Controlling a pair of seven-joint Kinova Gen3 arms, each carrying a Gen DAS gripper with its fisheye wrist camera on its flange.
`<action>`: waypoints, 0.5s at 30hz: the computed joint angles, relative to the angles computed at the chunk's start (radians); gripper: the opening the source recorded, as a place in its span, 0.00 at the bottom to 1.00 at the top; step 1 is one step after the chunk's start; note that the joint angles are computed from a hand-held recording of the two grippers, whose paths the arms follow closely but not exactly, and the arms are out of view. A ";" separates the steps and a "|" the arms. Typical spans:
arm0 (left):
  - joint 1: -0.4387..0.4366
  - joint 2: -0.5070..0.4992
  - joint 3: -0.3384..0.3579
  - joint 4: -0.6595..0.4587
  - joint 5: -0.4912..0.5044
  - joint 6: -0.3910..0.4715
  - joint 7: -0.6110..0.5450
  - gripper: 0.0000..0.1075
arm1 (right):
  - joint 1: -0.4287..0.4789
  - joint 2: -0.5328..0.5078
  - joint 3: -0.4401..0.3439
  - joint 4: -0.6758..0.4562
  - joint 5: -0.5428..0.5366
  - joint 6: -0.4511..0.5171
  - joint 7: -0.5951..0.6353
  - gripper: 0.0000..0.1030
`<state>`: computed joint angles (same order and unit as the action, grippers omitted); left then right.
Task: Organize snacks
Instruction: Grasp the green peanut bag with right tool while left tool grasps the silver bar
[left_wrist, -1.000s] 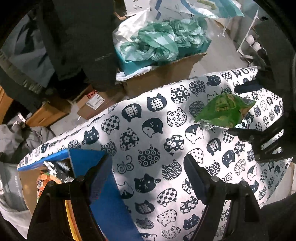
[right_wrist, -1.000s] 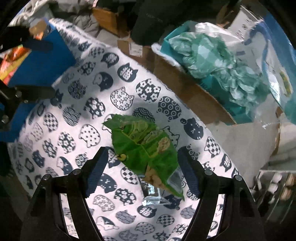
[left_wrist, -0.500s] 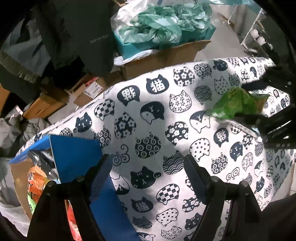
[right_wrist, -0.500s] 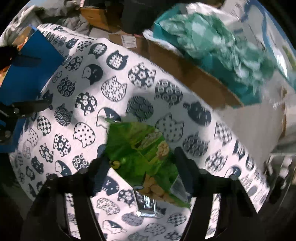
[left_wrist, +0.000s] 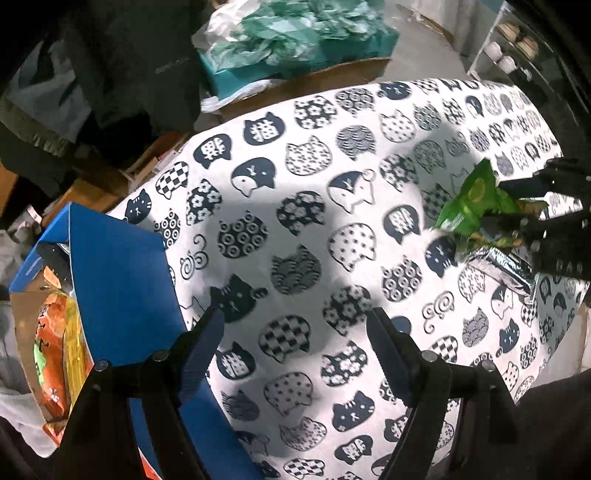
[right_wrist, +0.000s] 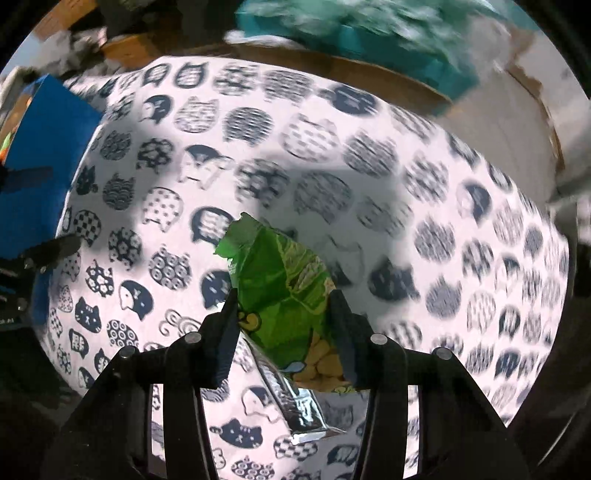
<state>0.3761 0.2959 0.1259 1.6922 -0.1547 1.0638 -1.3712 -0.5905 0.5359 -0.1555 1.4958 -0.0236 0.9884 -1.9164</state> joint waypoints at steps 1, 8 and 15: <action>0.011 -0.004 0.003 0.003 -0.004 0.002 0.010 0.75 | 0.003 -0.013 0.007 0.023 -0.001 -0.008 -0.013 0.44; 0.066 -0.014 0.033 0.013 0.012 0.007 0.060 0.75 | 0.061 -0.099 0.025 0.176 -0.004 -0.041 -0.067 0.44; 0.099 0.016 0.055 -0.016 0.112 0.019 0.123 0.75 | 0.173 -0.169 0.025 0.326 -0.029 -0.134 -0.007 0.44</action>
<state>0.4748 0.3119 0.1813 1.6759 -0.0430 1.0827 -1.2481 -0.4170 0.3669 -0.1305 1.8222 -0.0525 0.8547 -1.9235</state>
